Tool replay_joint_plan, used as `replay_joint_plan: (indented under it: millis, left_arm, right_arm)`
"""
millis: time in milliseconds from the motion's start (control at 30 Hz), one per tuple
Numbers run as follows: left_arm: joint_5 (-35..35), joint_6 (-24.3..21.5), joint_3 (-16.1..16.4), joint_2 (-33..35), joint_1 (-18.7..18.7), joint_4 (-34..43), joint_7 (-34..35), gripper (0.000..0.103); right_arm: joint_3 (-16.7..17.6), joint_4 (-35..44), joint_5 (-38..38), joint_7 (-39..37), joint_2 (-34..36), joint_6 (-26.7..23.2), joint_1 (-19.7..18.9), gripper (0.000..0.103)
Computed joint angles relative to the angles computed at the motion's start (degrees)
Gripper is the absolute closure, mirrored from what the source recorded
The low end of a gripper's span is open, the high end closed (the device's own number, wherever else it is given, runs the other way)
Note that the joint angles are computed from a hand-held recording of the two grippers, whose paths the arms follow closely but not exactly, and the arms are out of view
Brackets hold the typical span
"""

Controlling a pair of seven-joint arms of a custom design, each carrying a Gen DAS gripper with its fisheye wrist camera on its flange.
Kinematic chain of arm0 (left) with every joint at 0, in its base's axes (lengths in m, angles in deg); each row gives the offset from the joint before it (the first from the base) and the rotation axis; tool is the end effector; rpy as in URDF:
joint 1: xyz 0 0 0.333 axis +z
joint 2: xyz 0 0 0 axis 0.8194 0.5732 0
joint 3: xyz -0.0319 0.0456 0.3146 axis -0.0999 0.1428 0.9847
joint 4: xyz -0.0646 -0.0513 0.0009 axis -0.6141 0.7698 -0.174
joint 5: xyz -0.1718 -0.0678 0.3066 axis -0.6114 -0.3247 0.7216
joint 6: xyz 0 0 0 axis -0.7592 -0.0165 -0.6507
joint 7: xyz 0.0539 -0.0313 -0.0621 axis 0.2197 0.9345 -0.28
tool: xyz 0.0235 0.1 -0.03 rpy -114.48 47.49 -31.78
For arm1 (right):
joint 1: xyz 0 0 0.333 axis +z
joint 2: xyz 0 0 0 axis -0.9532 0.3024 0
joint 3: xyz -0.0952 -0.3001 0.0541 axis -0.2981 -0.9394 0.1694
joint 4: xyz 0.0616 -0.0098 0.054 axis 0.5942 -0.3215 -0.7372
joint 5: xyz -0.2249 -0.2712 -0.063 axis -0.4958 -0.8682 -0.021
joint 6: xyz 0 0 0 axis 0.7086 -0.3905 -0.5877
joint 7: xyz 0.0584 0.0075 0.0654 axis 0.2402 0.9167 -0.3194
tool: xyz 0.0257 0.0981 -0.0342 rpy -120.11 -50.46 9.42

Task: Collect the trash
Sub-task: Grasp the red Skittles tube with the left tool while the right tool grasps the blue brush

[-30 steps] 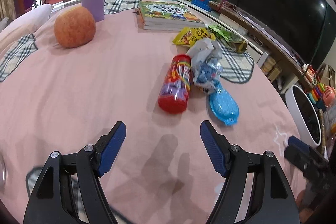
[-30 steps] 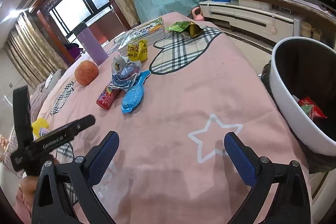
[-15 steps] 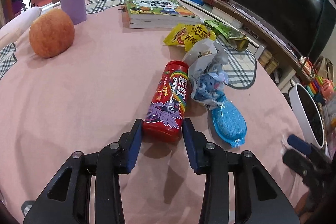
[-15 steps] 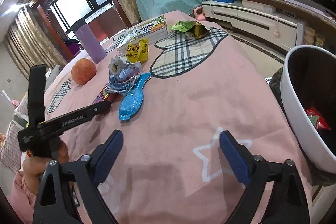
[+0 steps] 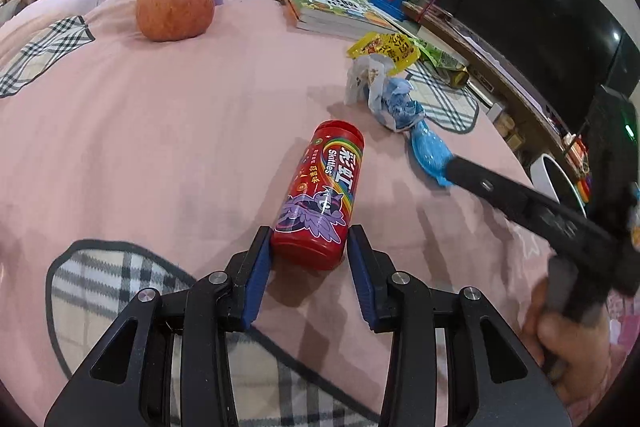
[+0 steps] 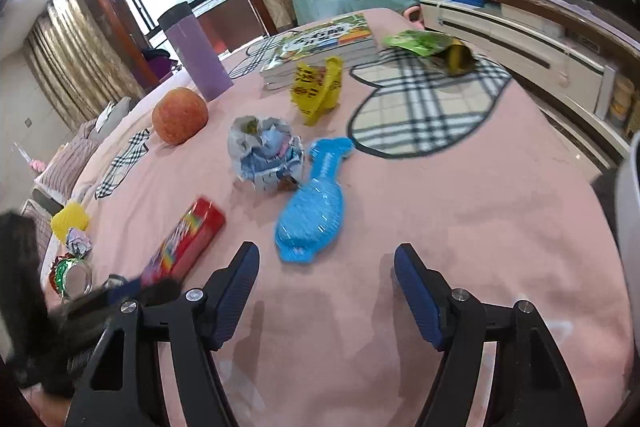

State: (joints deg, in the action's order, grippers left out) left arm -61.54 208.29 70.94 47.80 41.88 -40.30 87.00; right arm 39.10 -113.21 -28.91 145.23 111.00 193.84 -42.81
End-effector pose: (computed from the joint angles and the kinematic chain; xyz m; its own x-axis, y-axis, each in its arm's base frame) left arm 0.6691 -0.3021 0.4005 -0.3654 -0.8955 0.2541 -0.7987 0.1614 -0.5797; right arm 0.6371 0.2787 0.3956 -0.1176 -0.9510 -0.2860 -0.7351 0.2770 -0.6188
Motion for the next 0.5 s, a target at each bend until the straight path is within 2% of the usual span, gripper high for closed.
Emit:
replay_joint_plan:
  millis: [100, 167, 233, 300, 500]
  left_arm:
    - [0.5, -0.4, 0.2, 0.3, -0.1, 0.6, 0.3, 0.065]
    - [0.8, -0.6, 0.4, 0.5, -0.3, 1.0, 0.3, 0.064]
    - [1.7, -0.7, 1.2, 0.6, -1.0, 1.5, -0.3, 0.059]
    - [2.3, -0.5, 1.6, 0.7, -1.3, 1.6, -0.5, 0.052]
    - [4.7, -0.2, 2.8, 1.3, -2.5, 2.9, -1.7, 0.044]
  right_arm:
    - [1.9, 4.8, 1.1, -2.8, 2.7, -4.2, -1.6, 0.036]
    - [1.2, 6.3, 0.4, -2.9, 3.6, -5.7, -1.1, 0.038]
    - [0.8, 8.0, -0.3, -3.1, 4.3, -7.6, -0.7, 0.045]
    - [0.1, 7.8, -1.3, -2.2, 4.1, -8.2, -0.2, 0.068]
    - [0.2, 0.1, -2.8, 0.0, -0.2, -3.5, -0.2, 0.07]
